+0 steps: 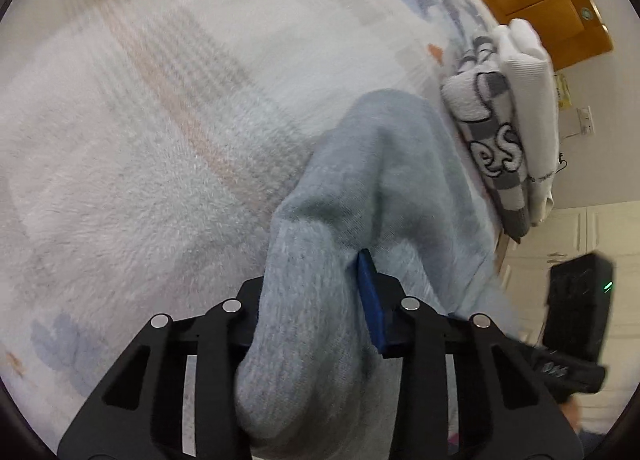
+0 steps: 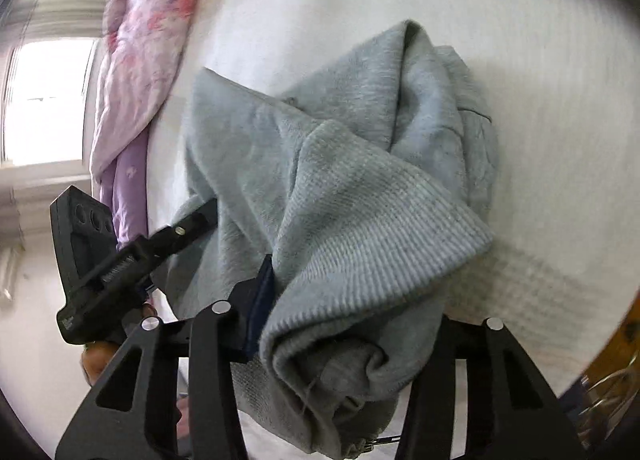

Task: Fold large clothes
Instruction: 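Carry the hoodie with both tools toward the clothes pile by the headboard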

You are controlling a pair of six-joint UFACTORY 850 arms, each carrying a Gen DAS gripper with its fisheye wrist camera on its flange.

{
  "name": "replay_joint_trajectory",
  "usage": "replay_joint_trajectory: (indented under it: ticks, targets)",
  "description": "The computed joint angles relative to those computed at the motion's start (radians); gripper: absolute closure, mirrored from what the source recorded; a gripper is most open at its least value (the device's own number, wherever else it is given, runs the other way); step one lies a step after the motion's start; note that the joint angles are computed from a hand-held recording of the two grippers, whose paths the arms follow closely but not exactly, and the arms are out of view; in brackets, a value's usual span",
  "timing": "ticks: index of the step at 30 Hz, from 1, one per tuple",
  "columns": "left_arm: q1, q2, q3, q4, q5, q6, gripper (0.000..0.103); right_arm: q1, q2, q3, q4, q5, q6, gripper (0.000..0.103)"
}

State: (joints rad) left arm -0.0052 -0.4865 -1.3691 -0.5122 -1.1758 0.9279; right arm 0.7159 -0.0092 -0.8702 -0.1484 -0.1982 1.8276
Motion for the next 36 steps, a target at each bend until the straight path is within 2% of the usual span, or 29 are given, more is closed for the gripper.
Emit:
replay_joint_trajectory:
  ticks: [5, 6, 10, 13, 18, 21, 24, 27, 30, 32, 34, 36]
  targets:
    - [0.047, 0.058, 0.013, -0.114, -0.036, -0.007, 0.067, -0.034, 0.045, -0.081, 0.083, -0.13, -0.25, 0.062]
    - [0.052, 0.082, 0.017, -0.141, -0.034, -0.008, 0.067, -0.033, 0.062, -0.072, 0.074, -0.133, -0.265, 0.062]
    - [0.049, 0.148, -0.005, -0.208, -0.021, -0.011, 0.067, -0.1, 0.096, -0.123, 0.173, -0.155, -0.527, 0.062]
    - [0.016, 0.167, -0.057, -0.251, 0.001, -0.041, 0.067, -0.166, 0.127, -0.133, 0.291, -0.138, -0.74, 0.062]
    - [-0.131, 0.182, -0.141, -0.289, 0.101, -0.155, 0.067, -0.326, 0.252, -0.072, 0.541, -0.169, -1.114, 0.062]
    - [-0.235, 0.178, -0.186, -0.324, 0.155, -0.221, 0.067, -0.474, 0.321, -0.059, 0.665, -0.261, -1.324, 0.062]
    - [-0.349, 0.153, -0.246, -0.34, 0.208, -0.281, 0.067, -0.651, 0.388, -0.031, 0.817, -0.349, -1.537, 0.062]
    - [-0.447, 0.097, -0.329, -0.341, 0.235, -0.332, 0.067, -0.814, 0.459, 0.003, 0.856, -0.429, -1.649, 0.062]
    - [-0.509, 0.028, -0.401, -0.335, 0.221, -0.367, 0.067, -0.94, 0.476, 0.051, 0.926, -0.46, -1.743, 0.062]
    - [-0.555, -0.03, -0.451, -0.283, 0.215, -0.397, 0.067, -0.992, 0.468, 0.095, 0.939, -0.471, -1.783, 0.06]
    - [-0.6, -0.099, -0.508, -0.157, 0.196, -0.479, 0.066, -1.051, 0.437, 0.164, 0.998, -0.497, -1.823, 0.06]
    - [-0.634, -0.149, -0.526, -0.04, 0.186, -0.541, 0.062, -1.054, 0.389, 0.197, 0.981, -0.51, -1.823, 0.056]
